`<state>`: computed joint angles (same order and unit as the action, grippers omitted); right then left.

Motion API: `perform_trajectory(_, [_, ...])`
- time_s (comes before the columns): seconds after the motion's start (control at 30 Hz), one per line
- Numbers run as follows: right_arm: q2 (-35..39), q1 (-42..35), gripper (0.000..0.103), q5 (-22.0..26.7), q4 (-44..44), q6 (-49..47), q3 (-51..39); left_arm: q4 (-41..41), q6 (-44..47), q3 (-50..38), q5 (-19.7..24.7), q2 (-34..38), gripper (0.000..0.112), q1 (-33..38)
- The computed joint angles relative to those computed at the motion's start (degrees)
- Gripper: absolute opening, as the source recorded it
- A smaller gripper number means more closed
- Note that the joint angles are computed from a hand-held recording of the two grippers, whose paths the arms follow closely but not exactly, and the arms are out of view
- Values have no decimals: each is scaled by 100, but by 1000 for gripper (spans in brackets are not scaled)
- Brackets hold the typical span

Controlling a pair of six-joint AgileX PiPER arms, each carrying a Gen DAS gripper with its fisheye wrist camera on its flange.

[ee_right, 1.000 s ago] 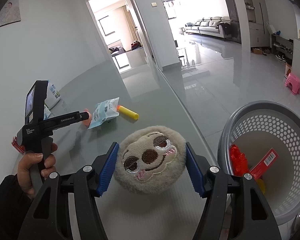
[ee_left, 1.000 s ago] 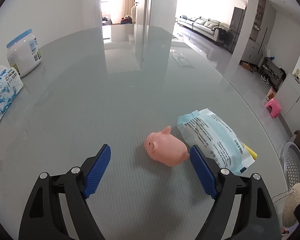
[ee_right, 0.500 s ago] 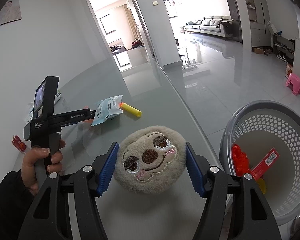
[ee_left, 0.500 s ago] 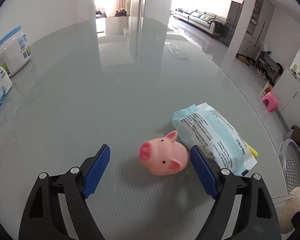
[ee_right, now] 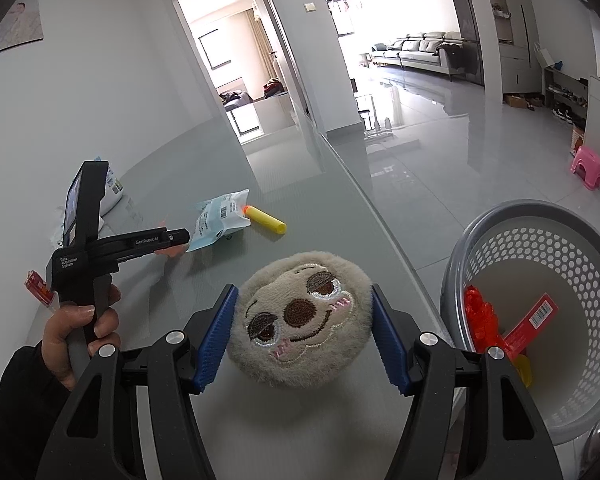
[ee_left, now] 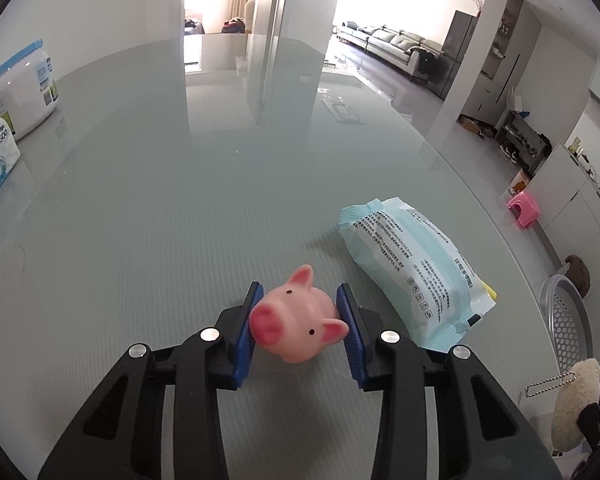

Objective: Collect trash
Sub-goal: 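Grasp the pink pig toy with the left tool while the right tool holds the sloth, then carry the plush sloth and pink pig over the grey basket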

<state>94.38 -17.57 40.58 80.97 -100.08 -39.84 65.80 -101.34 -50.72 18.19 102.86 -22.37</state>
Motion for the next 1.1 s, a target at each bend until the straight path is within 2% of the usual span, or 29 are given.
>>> perform_trajectory(0.1, [-58,-13,63,-12,6,-30,60,308,-413,237,163,-188,37,-83])
perform_trajectory(0.23, [-87,-110,63,13,-64,-13,90,678,-1022,609,695,-576,37,-561])
perform_trajectory(0.47, [-83,-712,63,154,-242,-187,132,435,-1331,821,1684,-1010,37,-1958])
perform_trajectory(0.53, [-7,-993,63,227,-309,-258,94,341,-1203,696,1804,-1067,37,-2215])
perform_trajectory(0.63, [119,-1434,63,340,-360,-390,30,296,-1149,347,1869,-949,37,-2681])
perform_trajectory(0.8, [293,-2332,63,595,-473,-648,-144,40,-570,-715,1822,-299,37,-3212])
perform_trajectory(1.0, [809,-3151,63,770,-567,-535,-688,-844,1013,-2381,1627,755,37,-3466])
perform_trajectory(1.1, [1119,-3354,63,704,-677,-394,-1011,-1271,1755,-3080,1589,1207,37,-3496])
